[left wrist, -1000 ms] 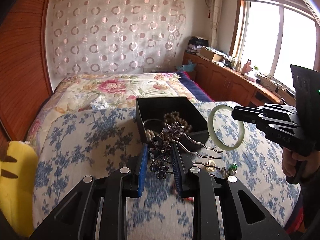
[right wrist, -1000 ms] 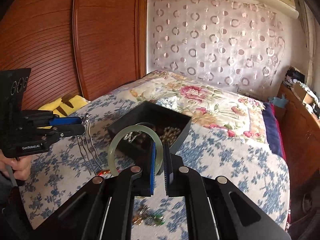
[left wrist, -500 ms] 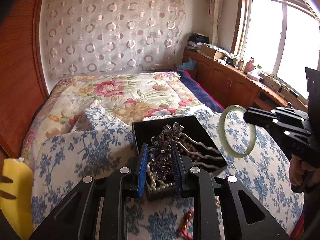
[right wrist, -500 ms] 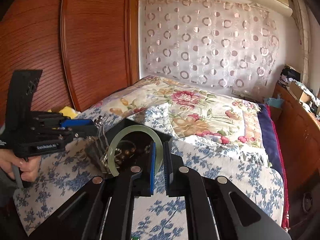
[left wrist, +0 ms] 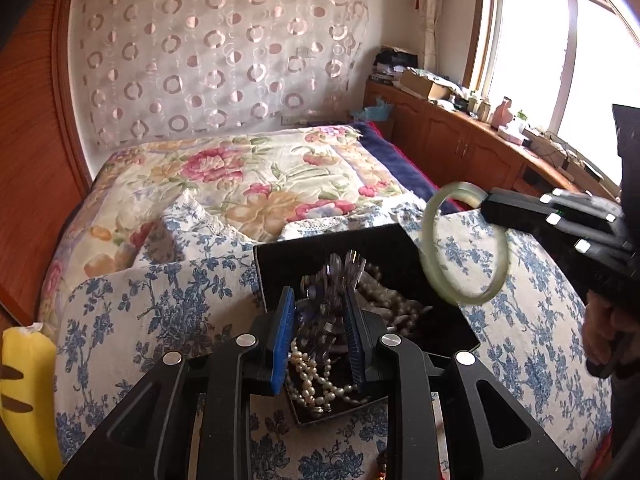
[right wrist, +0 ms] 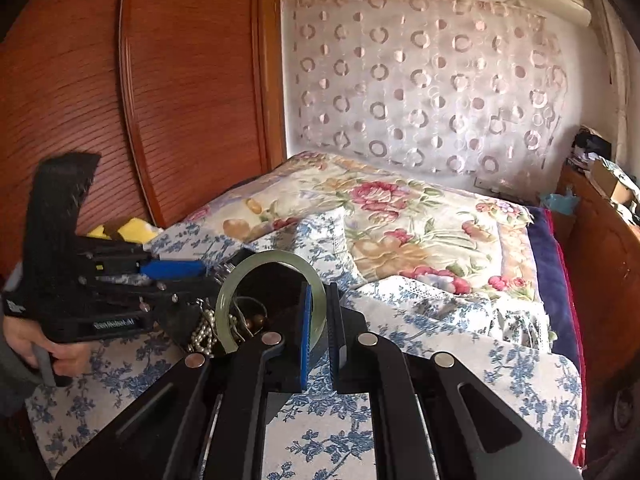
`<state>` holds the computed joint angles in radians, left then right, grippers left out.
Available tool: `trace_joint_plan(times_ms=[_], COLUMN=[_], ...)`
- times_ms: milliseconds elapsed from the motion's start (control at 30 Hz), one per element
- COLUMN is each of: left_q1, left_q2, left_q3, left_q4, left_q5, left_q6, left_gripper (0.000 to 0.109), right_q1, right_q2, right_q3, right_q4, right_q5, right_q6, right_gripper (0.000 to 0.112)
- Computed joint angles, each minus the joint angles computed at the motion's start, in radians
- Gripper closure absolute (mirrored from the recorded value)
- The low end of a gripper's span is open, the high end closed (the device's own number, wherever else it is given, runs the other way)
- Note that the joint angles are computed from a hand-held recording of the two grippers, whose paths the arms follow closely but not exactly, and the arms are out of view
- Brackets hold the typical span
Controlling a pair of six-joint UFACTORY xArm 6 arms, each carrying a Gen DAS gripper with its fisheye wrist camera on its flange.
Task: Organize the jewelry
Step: 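Open both grippers to drop the hairpin and jade bangle into the box, then move the left gripper to the red bead bracelet while the right approaches the green earrings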
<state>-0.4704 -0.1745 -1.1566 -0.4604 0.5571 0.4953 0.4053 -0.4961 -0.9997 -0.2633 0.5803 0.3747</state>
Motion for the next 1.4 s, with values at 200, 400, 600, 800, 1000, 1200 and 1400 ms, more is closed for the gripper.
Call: trace_joint_plan(times_ms=[200, 400, 600, 800, 1000, 1200, 1400], left_q1=[0.018, 0.063, 0.090, 0.105, 0.106, 0.107, 0.082], left_q2=[-0.029, -0.076, -0.123, -0.178, -0.229, -0.278, -0.323], left_q3=[0.020, 0.062, 0.110, 0.160, 0.213, 0.256, 0.307], left_q4=[-0.023, -0.046, -0.028, -0.060, -0.026, -0.026, -0.031], left_q5=[-0.021, -0.013, -0.013, 0.000, -0.003, 0.022, 0.048], left_q6=[0.006, 0.021, 0.016, 0.046, 0.044, 0.052, 0.053], left_gripper=[0.083, 0.082, 0.082, 0.076, 0.076, 0.076, 0.076], right_q1=[0.015, 0.037, 0.053, 0.061, 0.056, 0.064, 0.100], right_q2=[0.046, 0.086, 0.108, 0.109, 0.054, -0.054, -0.192], right_q3=[-0.009, -0.019, -0.027, -0.021, 0.008, 0.073, 0.190], right_q4=[0.064, 0.078, 0.096, 0.049, 0.024, 0.011, 0.011], right_q5=[-0.011, -0.015, -0.009, 0.003, -0.001, 0.042, 0.136], right_q6=[-0.035, -0.047, -0.068, -0.042, -0.004, 0.035, 0.083], right_gripper=[0.104, 0.104, 0.104, 0.100, 0.100, 0.100, 0.100])
